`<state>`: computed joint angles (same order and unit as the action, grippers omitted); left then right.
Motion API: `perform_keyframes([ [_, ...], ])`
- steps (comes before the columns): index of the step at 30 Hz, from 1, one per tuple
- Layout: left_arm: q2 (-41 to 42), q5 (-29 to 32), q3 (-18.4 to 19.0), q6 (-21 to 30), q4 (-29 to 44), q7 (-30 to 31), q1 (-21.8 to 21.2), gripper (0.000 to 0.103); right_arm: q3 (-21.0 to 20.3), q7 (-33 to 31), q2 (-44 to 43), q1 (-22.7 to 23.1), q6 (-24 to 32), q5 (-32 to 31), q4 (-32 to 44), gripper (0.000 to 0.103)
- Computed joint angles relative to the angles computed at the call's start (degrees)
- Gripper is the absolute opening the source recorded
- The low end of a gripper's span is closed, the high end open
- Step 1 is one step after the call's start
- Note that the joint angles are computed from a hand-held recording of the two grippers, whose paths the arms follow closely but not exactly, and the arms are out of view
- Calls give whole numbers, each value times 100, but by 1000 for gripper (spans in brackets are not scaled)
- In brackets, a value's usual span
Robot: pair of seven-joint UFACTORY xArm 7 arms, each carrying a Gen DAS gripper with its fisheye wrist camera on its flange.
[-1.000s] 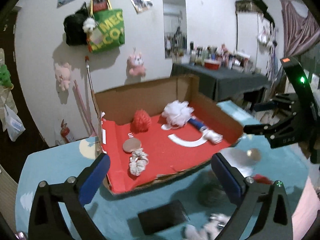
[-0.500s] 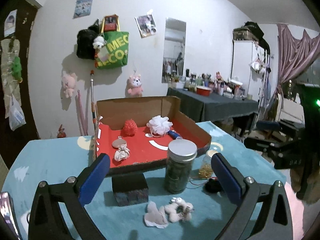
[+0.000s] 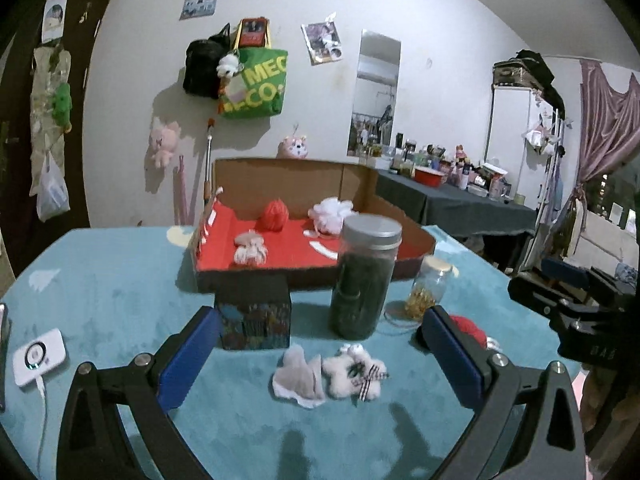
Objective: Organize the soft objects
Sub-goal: 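Withdraw both tools from the box back over the table, then grasp the white tissue with the left tool while the right tool grasps the red knitted bear sponge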
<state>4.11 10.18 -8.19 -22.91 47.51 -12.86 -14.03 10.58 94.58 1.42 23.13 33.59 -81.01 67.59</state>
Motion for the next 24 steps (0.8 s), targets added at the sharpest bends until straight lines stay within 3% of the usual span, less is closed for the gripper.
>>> perform_keyframes([
  [6, 176, -412, 16, 58, -23, 362, -159, 103, -19, 369, 229, 62, 79, -26, -91, 89],
  [9, 261, -275, -40, 209, 43, 231, -60, 103, -67, 425, 363, 118, 95, -10, -100, 89],
  [19, 568, -358, -75, 773, 360, 295, 0, 103, -346, 209, 757, 121, -356, 508, -54, 89],
  [22, 666, -565, 167, 1067, 535, 483, -246, 103, -444, 151, 820, 78, -578, 700, -70, 89],
  [24, 739, -611, 127, 1255, 663, 554, -197, 101, -500, 60, 853, 48, -670, 857, -73, 89],
])
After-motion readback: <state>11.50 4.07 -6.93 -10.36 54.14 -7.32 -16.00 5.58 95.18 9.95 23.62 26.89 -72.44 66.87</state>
